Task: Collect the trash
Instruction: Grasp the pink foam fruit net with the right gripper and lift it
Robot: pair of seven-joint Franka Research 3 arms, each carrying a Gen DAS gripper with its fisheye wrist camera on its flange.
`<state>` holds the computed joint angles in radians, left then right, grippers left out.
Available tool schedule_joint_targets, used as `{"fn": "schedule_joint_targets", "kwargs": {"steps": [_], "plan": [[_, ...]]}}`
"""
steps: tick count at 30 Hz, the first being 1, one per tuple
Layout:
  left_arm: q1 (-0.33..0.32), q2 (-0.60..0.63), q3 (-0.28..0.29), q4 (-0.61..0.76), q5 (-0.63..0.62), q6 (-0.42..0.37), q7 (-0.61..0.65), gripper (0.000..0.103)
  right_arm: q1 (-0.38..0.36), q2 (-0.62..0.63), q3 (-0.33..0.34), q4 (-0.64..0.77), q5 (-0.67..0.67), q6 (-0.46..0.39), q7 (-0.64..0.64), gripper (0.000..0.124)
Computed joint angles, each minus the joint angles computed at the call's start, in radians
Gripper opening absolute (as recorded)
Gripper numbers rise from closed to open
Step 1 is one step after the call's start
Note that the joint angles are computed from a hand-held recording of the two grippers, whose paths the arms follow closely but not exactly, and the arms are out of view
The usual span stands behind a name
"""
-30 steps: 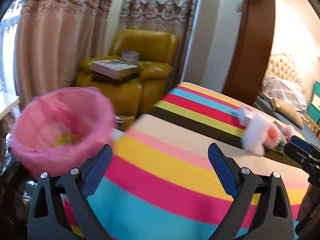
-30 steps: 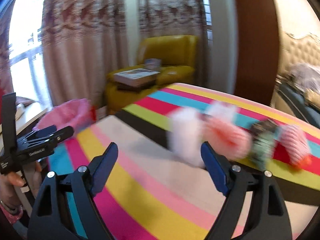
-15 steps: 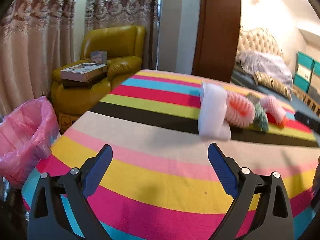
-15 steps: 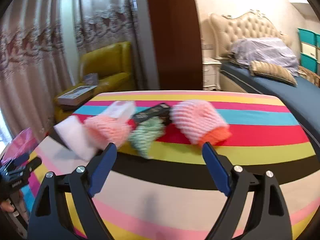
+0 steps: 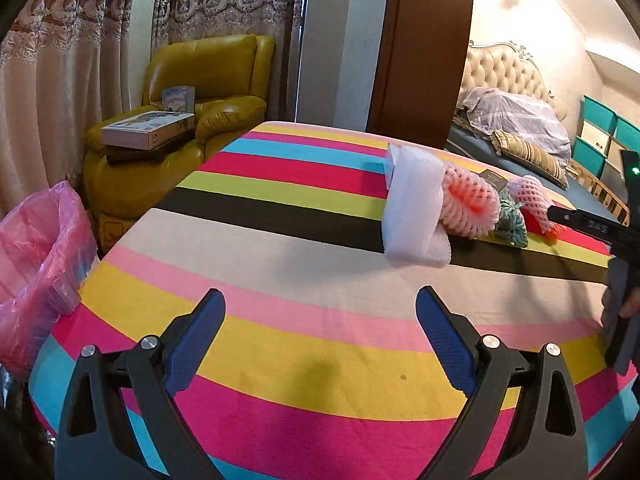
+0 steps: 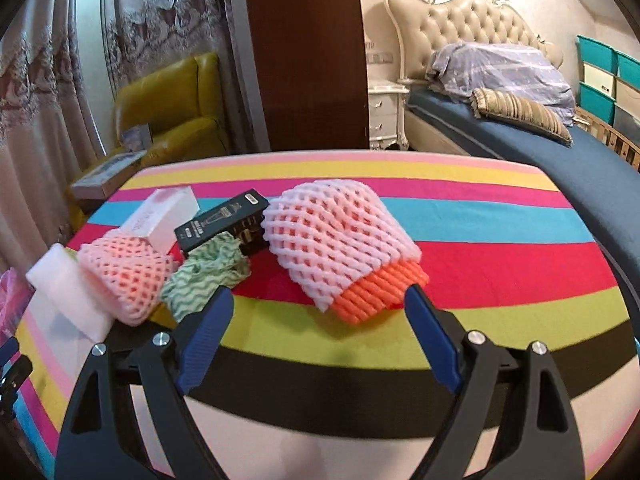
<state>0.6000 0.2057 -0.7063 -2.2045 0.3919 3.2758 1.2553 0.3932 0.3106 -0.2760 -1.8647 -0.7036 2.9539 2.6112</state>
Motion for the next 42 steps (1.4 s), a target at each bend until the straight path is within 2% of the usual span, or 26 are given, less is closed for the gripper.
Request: {"fn": "schedule_joint_targets", "kwargs": {"steps": [5, 7, 11, 12, 13, 14, 15, 16, 19, 21, 23, 25, 27, 29, 32, 35, 37, 39, 40, 41, 42], "plan": [[0.032, 0.012, -0.038, 0.006, -0.009, -0.010, 0.008, 0.090, -0.024, 0.064, 0.028, 0.095, 0.069, -0.056, -0.082, 0.085], [0.061, 0.018, -0.066, 0.007, -0.016, -0.012, 0.016, 0.090, -0.051, 0.096, 0.061, 0.137, 0.148, -0.085, -0.152, 0.085], [0.076, 0.021, -0.082, 0.007, -0.024, -0.013, 0.025, 0.090, -0.064, 0.122, 0.079, 0.173, 0.253, -0.110, -0.243, 0.082], [0.076, 0.021, -0.082, 0.007, -0.025, -0.013, 0.026, 0.090, -0.065, 0.122, 0.081, 0.170, 0.270, -0.100, -0.263, 0.076], [0.075, 0.021, -0.081, 0.007, -0.026, -0.013, 0.027, 0.090, -0.065, 0.123, 0.081, 0.168, 0.287, -0.095, -0.281, 0.051], [0.075, 0.021, -0.081, 0.007, -0.028, -0.013, 0.028, 0.090, -0.070, 0.123, 0.087, 0.166, 0.310, -0.089, -0.306, 0.034], [0.072, 0.020, -0.079, 0.007, -0.030, -0.012, 0.028, 0.090, -0.073, 0.113, 0.094, 0.144, 0.330, -0.062, -0.328, 0.028], [0.062, 0.017, -0.069, 0.004, -0.032, -0.008, 0.025, 0.090, -0.063, 0.104, 0.083, 0.125, 0.338, -0.035, -0.331, 0.014], [0.067, 0.020, -0.071, 0.003, -0.024, -0.002, 0.014, 0.090, 0.024, 0.057, -0.009, 0.036, 0.296, 0.049, -0.265, 0.009], [0.076, 0.024, -0.078, 0.005, -0.013, -0.001, 0.005, 0.090, 0.079, 0.024, -0.066, -0.021, 0.261, 0.091, -0.217, 0.009], [0.094, 0.027, -0.094, 0.004, -0.001, 0.000, -0.002, 0.090, 0.159, -0.009, -0.152, -0.076, 0.190, 0.127, -0.138, 0.008], [0.107, 0.028, -0.104, 0.003, 0.010, 0.001, -0.010, 0.090, 0.259, -0.046, -0.261, -0.135, 0.079, 0.165, -0.018, 0.008], [0.108, 0.028, -0.104, 0.004, 0.018, 0.000, -0.018, 0.090, 0.325, -0.077, -0.337, -0.173, -0.028, 0.185, 0.094, 0.008], [0.118, 0.028, -0.111, 0.003, 0.026, 0.001, -0.023, 0.090, 0.357, -0.113, -0.375, -0.210, -0.118, 0.196, 0.182, 0.008], [0.120, 0.028, -0.113, 0.006, 0.030, -0.008, -0.025, 0.090, 0.359, -0.160, -0.377, -0.250, -0.208, 0.189, 0.249, 0.009], [0.114, 0.025, -0.107, 0.006, 0.022, -0.009, -0.021, 0.090, 0.284, -0.198, -0.285, -0.292, -0.126, 0.168, 0.148, 0.014], [0.112, 0.024, -0.106, 0.007, 0.015, -0.010, -0.016, 0.090, 0.256, -0.215, -0.250, -0.306, -0.115, 0.150, 0.129, 0.018], [0.106, 0.024, -0.101, 0.008, 0.009, -0.010, -0.012, 0.090, 0.214, -0.237, -0.198, -0.335, -0.056, 0.163, 0.048, 0.039], [0.099, 0.023, -0.096, 0.007, 0.006, -0.008, -0.012, 0.090, 0.207, -0.245, -0.191, -0.338, -0.085, 0.163, 0.063, 0.056], [0.099, 0.023, -0.096, 0.006, 0.005, -0.008, -0.010, 0.090, 0.200, -0.250, -0.188, -0.338, -0.129, 0.164, 0.086, 0.064], [0.099, 0.023, -0.096, 0.006, 0.004, -0.008, -0.010, 0.090, 0.203, -0.260, -0.190, -0.329, -0.220, 0.142, 0.146, 0.064]]}}
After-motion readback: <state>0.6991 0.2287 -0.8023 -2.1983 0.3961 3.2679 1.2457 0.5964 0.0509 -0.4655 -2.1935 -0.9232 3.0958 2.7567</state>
